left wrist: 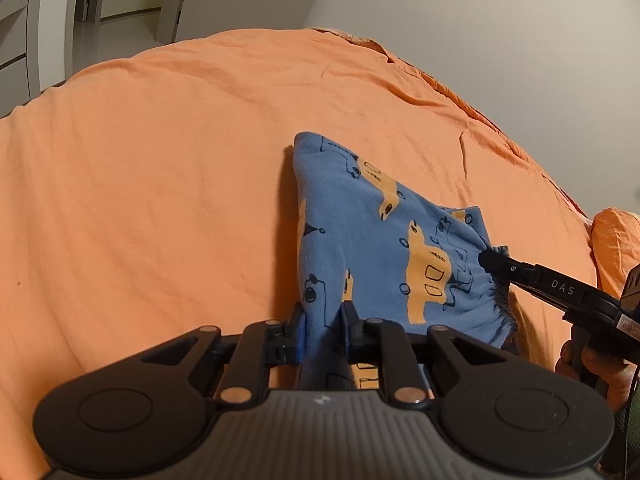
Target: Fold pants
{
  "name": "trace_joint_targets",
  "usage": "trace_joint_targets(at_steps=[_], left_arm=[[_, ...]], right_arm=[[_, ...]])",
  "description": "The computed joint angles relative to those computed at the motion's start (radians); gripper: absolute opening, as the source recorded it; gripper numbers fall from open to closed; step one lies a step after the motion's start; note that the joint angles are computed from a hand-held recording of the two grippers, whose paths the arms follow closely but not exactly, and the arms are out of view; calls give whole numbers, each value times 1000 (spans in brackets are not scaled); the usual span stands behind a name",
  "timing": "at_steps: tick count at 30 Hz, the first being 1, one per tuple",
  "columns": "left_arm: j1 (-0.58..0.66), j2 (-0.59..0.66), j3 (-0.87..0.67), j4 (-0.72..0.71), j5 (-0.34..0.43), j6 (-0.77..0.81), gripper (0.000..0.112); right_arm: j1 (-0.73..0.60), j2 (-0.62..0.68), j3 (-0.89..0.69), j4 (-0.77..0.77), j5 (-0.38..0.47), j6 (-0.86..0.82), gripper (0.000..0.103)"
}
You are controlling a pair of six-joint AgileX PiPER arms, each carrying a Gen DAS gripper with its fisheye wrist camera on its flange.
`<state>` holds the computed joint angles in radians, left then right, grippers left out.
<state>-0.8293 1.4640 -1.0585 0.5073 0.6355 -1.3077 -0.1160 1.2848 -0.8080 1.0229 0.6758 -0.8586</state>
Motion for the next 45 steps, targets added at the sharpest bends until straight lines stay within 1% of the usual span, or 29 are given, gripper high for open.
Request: trace_joint_targets(at_steps=[3,7,9,11,14,17,19,21,23,24,26,27,28,29,30,31,33,36,40,43,45], left_arm=[[-9,-9,-6,25,2,5,16],[-4,-40,3,65,-33,-11,16],[3,-45,-8,99,-37,-29,16],[22,-31,-41,151,-44,-41,16],[92,2,-106,181,-88,-20,16],[162,59,-173,243,-132,-27,16],[206,96,-184,272,-181,-60,16],[244,136,-182,270,-225,-80,16],[280,179,-170,209,-263,-57,16],[294,203,-164,166,-275,-33,16],[314,245,-162,63,-276,56,16],[314,256,-160,56,-268,64,16],[313,257,-146,85,-284,33,16],[316,255,-139,85,-297,29,16],[322,256,-140,63,-302,47,17],[327,258,-142,39,-306,65,17],[335,263,-143,19,-318,78,17],[342,249,-109,21,-341,77,18],[345,259,-128,0,-332,104,19],[337,255,-141,22,-295,102,28],[333,251,-145,34,-276,90,37]], right_arm=[[20,-27,3,-13,-25,20,14],[38,-58,-14,-27,-31,46,13],[45,-69,-27,-23,-35,43,13],[54,-69,-46,-10,-42,31,12],[72,-36,-97,27,-69,5,12],[111,58,-205,32,-112,1,12],[140,155,-310,14,-136,11,12],[157,259,-418,-18,-141,53,12],[171,353,-512,-65,-132,96,12],[185,403,-561,-116,-130,134,12],[204,488,-634,-214,-111,205,12],[214,523,-662,-274,-102,245,12],[223,546,-670,-319,-108,270,12],[222,559,-667,-324,-114,271,12],[212,565,-656,-290,-117,249,12],[193,570,-639,-215,-118,195,12],[171,578,-624,-137,-112,148,12],[169,576,-611,-113,-121,112,13],[179,556,-590,-123,-131,119,13],[192,552,-596,-166,-138,156,15],[201,548,-602,-207,-144,195,18]])
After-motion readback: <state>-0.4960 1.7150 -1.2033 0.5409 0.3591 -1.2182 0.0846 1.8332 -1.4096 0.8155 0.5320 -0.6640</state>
